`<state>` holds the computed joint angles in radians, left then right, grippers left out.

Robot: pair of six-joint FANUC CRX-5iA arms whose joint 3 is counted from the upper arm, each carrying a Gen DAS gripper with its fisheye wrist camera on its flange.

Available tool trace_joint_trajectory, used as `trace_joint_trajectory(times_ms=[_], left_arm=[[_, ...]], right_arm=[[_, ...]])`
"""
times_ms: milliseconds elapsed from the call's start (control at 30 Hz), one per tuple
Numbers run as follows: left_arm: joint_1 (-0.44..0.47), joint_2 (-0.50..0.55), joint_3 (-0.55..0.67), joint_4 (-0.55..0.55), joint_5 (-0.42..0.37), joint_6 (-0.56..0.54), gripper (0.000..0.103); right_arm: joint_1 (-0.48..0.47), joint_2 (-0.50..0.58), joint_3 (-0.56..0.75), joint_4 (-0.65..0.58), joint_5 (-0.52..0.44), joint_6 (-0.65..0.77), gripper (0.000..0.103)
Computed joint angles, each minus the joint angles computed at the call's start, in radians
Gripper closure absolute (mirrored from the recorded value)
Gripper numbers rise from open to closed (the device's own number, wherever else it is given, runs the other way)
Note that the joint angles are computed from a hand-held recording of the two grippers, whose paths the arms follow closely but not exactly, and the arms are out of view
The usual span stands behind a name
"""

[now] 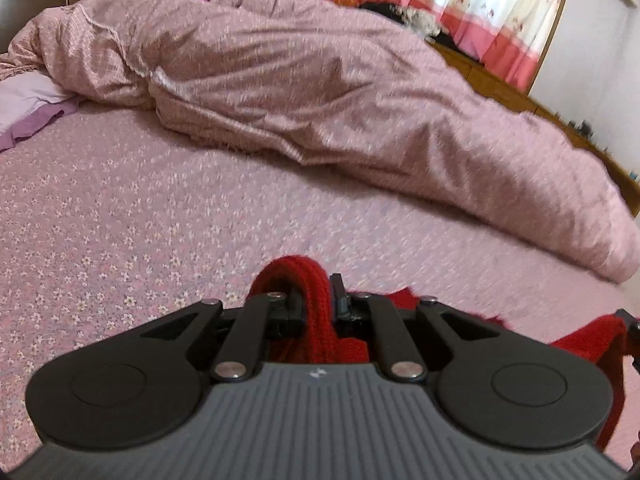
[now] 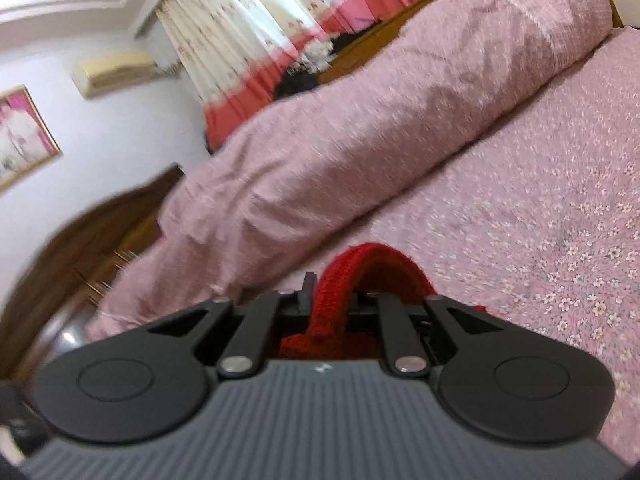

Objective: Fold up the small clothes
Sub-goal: 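Lift the hem with both grippers and fold it over toward the collar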

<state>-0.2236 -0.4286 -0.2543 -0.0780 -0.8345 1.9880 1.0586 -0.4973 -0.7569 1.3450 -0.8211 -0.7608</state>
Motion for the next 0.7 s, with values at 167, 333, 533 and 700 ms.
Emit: trace_joint_trajectory(times_ms=[167, 333, 533, 700], left_arm=[[0.018, 0.02, -0.033, 0.006, 0.025, -0.071, 0.09], [0.077, -0.008, -0.086, 0.122, 0.031, -0.187, 0.087], [0.052, -0.035, -0.067, 0.086, 0.011, -0.255, 0.074], [0.05, -0.073, -0.072, 0.068, 0.044, -0.255, 0.052]], right_arm=[[-0.031, 0.057, 0.007, -0.121, 0.007, 0.016, 0.088], [0.013, 0.065, 0.042, -0.261, -0.036, 0.1, 0.087], [0.081, 0.063, 0.102, -0.301, -0.117, 0.228, 0.086], [0.117, 0.068, 0.123, -0.287, -0.178, 0.25, 0.058]])
